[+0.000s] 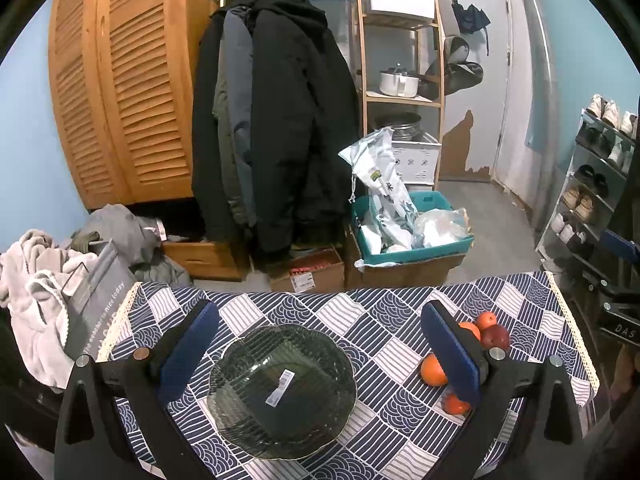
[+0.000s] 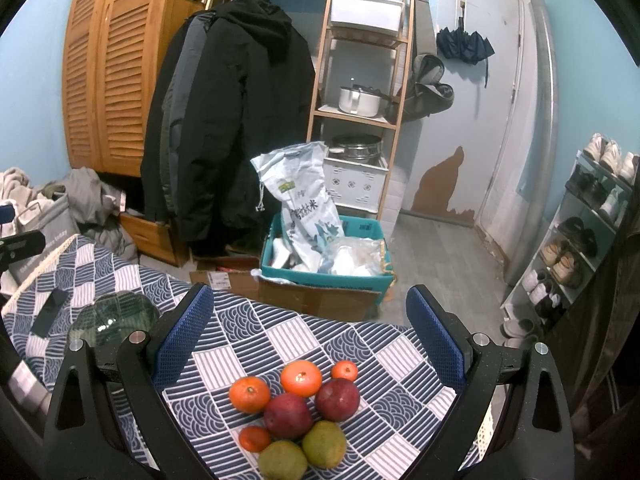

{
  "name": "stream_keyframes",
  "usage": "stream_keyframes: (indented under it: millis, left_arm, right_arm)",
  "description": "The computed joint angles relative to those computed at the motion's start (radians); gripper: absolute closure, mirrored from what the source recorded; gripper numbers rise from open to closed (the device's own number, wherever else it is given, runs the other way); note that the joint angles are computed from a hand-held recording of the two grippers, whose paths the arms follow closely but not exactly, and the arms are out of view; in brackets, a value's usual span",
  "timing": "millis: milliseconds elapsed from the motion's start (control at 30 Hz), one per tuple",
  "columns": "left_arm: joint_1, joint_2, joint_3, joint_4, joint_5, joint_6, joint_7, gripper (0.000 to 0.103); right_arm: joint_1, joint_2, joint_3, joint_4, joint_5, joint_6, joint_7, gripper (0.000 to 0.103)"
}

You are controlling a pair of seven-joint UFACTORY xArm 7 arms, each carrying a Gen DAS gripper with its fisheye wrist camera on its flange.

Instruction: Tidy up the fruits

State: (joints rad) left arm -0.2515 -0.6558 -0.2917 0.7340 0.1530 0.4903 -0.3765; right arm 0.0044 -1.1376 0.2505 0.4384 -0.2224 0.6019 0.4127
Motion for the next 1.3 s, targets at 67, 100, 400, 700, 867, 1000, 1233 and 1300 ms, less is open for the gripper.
stream_keyframes:
  millis: [67,100,400,700,867,1000,1233,1300]
  left_arm:
    - [-0.001,0.0,0.0,0.0,0.001,0.0,0.0,0.001]
    - [-0.001,0.0,0.0,0.001,0.002,-0.001,0.0,0.001]
    - [-0.002,0.004,0.001,0.01,0.0,0.006,0.001,0.001]
    - [-0.003,0.005,0.0,0.012,0.003,0.009,0.0,0.001]
    - [-0.003,0.003,0.0,0.007,0.003,0.005,-0.001,0.001]
    - [-0.003,0.004,-0.001,0.008,0.003,0.005,-0.001,0.001]
    - [-0.004,0.003,-0.003,0.005,0.005,0.002,-0.004,0.001]
    - [-0.002,0.004,-0.004,0.006,0.006,0.003,-0.005,0.001]
  right_arm:
    - [0.001,0.0,-0.001,0.0,-0.001,0.001,0.0,0.007]
    - [0.001,0.0,0.0,-0.001,0.0,0.0,0.001,0.007]
    - [0.001,0.002,0.0,0.0,-0.002,0.0,0.002,0.007]
    - [0.002,-0.004,0.003,-0.008,-0.002,0.003,0.007,0.007]
    - [0.002,-0.003,0.002,-0.007,-0.004,0.002,0.007,0.007]
    - [0.002,-0.002,0.003,-0.006,-0.005,0.002,0.007,0.007]
    - [0.003,-0.002,0.004,-0.006,-0.005,0.002,0.009,0.007]
    - [0.003,-0.001,0.003,-0.005,-0.005,0.003,0.008,0.007]
